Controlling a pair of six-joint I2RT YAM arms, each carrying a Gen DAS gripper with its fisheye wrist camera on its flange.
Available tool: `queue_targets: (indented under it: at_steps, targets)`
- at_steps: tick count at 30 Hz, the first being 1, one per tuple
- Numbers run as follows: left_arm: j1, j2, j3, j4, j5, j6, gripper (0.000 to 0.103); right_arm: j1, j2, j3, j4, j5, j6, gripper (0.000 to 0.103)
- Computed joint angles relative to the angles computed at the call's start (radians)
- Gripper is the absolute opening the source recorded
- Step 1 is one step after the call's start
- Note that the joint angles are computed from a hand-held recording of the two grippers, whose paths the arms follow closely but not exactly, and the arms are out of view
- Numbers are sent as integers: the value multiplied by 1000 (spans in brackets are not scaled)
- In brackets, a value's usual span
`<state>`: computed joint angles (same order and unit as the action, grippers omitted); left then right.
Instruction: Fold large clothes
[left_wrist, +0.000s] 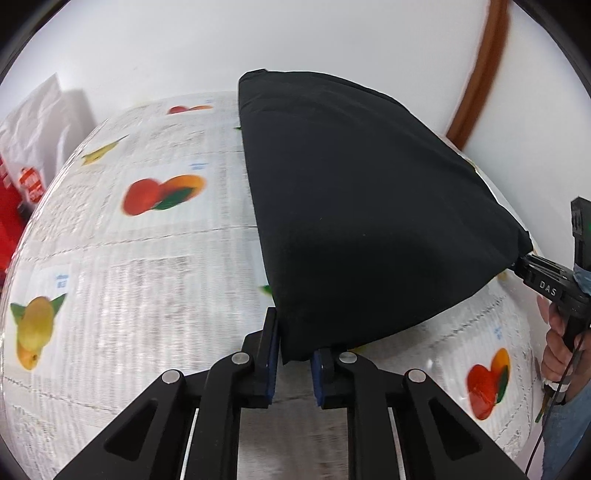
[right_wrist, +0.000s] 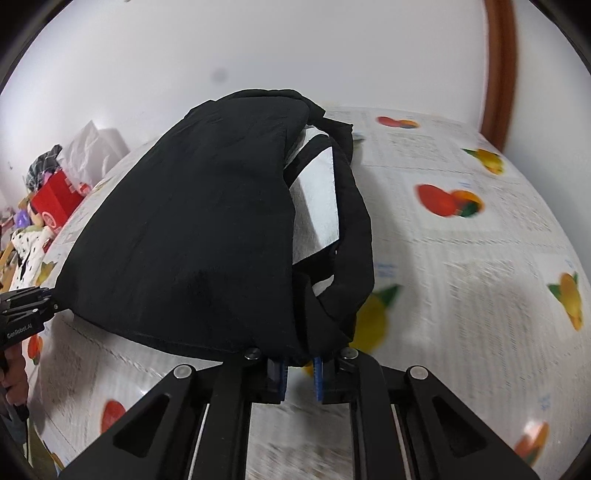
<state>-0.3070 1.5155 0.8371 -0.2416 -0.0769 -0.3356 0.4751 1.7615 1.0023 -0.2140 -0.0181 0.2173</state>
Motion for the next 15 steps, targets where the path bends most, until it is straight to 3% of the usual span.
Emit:
queue_targets:
  at_steps: [5, 9, 11, 13, 15]
  targets:
    - [41, -16, -7, -16, 50, 28, 16, 4, 0, 29, -44, -1, -3, 12]
    - [66, -41, -26, -17, 97, 24, 16, -10, -95, -10, -98, 52, -8, 17]
    - [76, -46, -31, -19, 112, 23, 20, -5, -162, -28, -127, 70, -22, 21]
    - [80, -81, -59, -18, 120, 31, 34, 10, -215, -38, -135, 81, -24, 30]
    - [65, -128, -86, -24, 101, 32, 40, 35, -233, -27, -133, 90, -26, 30]
